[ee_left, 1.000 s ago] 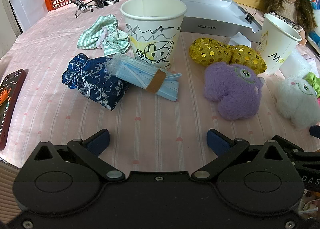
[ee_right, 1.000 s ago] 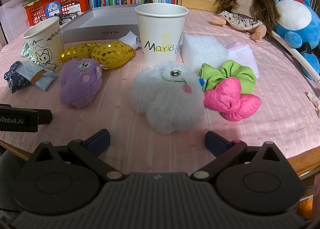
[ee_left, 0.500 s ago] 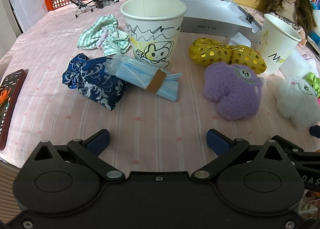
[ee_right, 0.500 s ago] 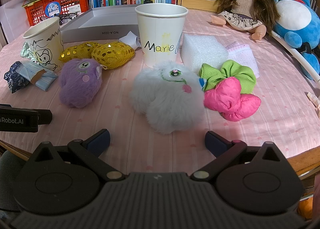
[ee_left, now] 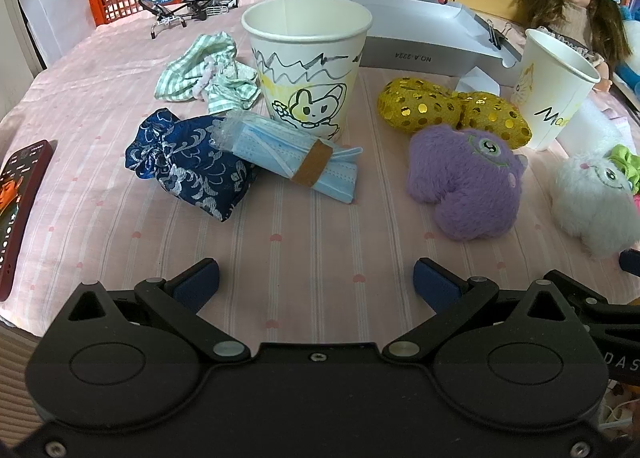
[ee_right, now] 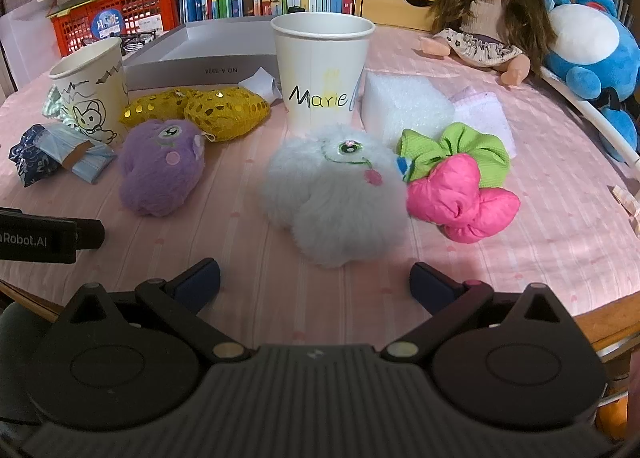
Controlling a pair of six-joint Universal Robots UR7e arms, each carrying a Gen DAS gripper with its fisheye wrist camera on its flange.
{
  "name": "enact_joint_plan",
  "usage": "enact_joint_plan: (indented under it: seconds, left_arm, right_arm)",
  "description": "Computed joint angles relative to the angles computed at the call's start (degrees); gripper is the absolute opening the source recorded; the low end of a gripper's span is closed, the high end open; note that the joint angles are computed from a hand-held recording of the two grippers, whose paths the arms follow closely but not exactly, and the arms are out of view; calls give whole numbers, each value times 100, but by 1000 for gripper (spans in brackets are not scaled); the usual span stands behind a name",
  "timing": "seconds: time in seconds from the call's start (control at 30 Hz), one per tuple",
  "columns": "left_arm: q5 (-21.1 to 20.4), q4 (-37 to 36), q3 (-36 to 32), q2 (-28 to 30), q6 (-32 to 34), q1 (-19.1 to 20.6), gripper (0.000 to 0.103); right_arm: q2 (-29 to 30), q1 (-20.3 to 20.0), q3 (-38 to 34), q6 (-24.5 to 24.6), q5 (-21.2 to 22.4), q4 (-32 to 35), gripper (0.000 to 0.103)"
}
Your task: Organize soft objects
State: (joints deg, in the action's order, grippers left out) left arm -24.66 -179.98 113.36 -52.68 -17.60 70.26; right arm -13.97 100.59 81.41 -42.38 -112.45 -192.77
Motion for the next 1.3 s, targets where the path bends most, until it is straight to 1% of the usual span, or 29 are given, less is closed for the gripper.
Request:
enact_joint_plan:
  seconds: [0.17,0.27,0.3,0.4,0.43,0.5,0.53,0.6,0.67,0.7,0.73,0.8,0.87,0.9,0.97,1.13,1.2,1.3]
  left_arm:
    - [24,-410,71,68,269,-11,103]
    - [54,-954,134,174,658,-29,103]
    - [56,-1225,153,229,867,-31,103]
    - [42,-1613,182,301,1163,-31,103]
    - [29,-1620,187,299,1161,-24,103]
    - [-21,-1405,206,217,1011,-19,103]
    - [-69,-1319,217,166,952,-14,101]
    - [-137,-1422,240,126,1019,-22,96]
    - [-251,-1638,273,99,1159,-28,89]
    - [-331,-1739,288,79,1234,-31,88]
    - [-377,-1844,292,80,1300,-40,85]
    - [-439,-2062,292,83,1449,-57,78]
    - [-466,-2248,282,86,1555,-77,68]
    - [-501,-2319,272,77,1607,-79,65]
    - [-580,-2339,232,55,1659,-65,55]
    - [-1157,-2392,196,11,1676,-58,54]
    - [-1310,-2393,107,75,1777,-66,57]
    - [-1425,-2291,-84,218,1816,-58,62]
  right_arm:
    - [21,-44,89,-76,138,-263,103]
    - [41,-116,217,-196,344,-598,103]
    - [41,-125,241,-217,383,-659,103]
    - [50,-152,249,-252,472,-718,103]
    - [41,-163,256,-257,513,-726,103]
    - [-4,-215,330,-192,706,-774,103]
    - [-54,-253,395,-110,862,-784,102]
    - [-129,-302,480,-14,1072,-810,98]
    - [-155,-332,533,-73,1222,-960,96]
    - [-143,-337,549,-181,1278,-1113,95]
    - [-123,-336,545,-297,1299,-1242,94]
    - [-75,-325,495,-510,1280,-1432,88]
    - [-39,-309,443,-621,1218,-1523,83]
    - [-28,-307,417,-656,1204,-1539,80]
    - [2,-296,354,-716,1169,-1549,75]
    - [80,-294,283,-1055,1210,-1668,74]
    - [96,-295,265,-1132,1227,-1689,74]
    - [67,-298,289,-1194,1244,-1701,74]
